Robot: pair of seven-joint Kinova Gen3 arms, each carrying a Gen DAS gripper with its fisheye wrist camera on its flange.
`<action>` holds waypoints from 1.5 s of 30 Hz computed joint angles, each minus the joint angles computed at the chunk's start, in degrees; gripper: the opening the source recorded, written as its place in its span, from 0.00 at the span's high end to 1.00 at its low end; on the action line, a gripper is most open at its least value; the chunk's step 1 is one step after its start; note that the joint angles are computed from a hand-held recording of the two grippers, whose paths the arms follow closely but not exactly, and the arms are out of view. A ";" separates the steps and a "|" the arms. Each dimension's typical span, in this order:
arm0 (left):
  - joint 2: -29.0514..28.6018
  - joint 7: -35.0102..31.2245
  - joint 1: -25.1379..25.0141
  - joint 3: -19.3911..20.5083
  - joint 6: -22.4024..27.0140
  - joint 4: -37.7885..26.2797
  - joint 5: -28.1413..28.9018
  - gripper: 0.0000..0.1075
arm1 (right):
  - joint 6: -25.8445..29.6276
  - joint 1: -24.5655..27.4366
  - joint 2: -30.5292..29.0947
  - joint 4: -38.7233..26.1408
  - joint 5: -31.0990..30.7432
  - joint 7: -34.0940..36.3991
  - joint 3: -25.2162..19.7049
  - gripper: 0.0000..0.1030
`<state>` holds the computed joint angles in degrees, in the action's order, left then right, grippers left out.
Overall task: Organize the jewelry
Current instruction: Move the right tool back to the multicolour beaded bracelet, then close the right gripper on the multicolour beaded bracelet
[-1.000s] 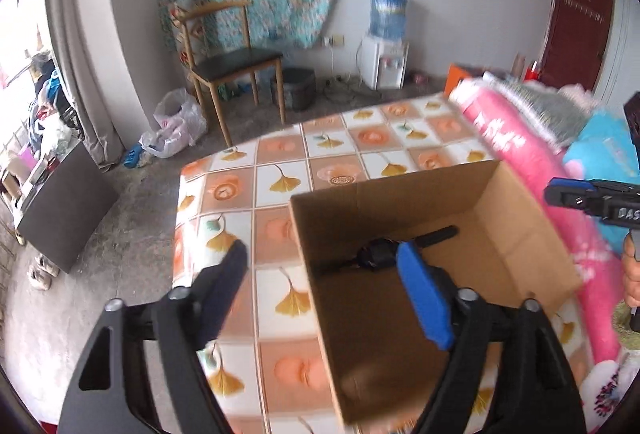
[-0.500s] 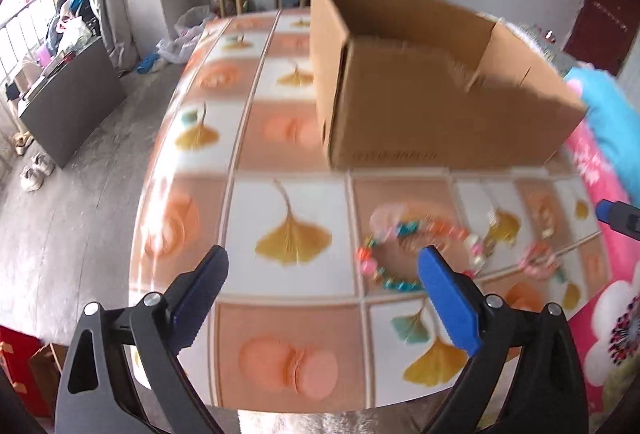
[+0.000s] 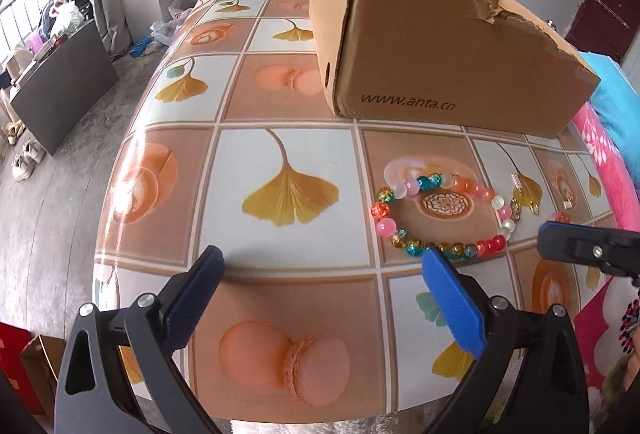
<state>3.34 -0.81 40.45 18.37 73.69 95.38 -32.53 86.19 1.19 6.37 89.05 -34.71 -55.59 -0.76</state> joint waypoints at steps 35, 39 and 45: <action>-7.49 0.84 -9.24 3.03 -20.44 8.91 1.19 0.63 | -6.41 -4.57 -0.92 0.59 6.09 -3.03 -1.43 0.84; -6.12 -0.48 -9.18 3.12 -18.60 7.33 1.48 0.72 | -5.81 -3.70 -0.36 0.22 5.32 -1.72 -1.09 0.84; -3.52 -2.05 -7.76 1.94 -15.64 4.27 1.47 0.79 | -5.40 -2.69 0.28 0.12 4.32 0.11 -0.94 0.84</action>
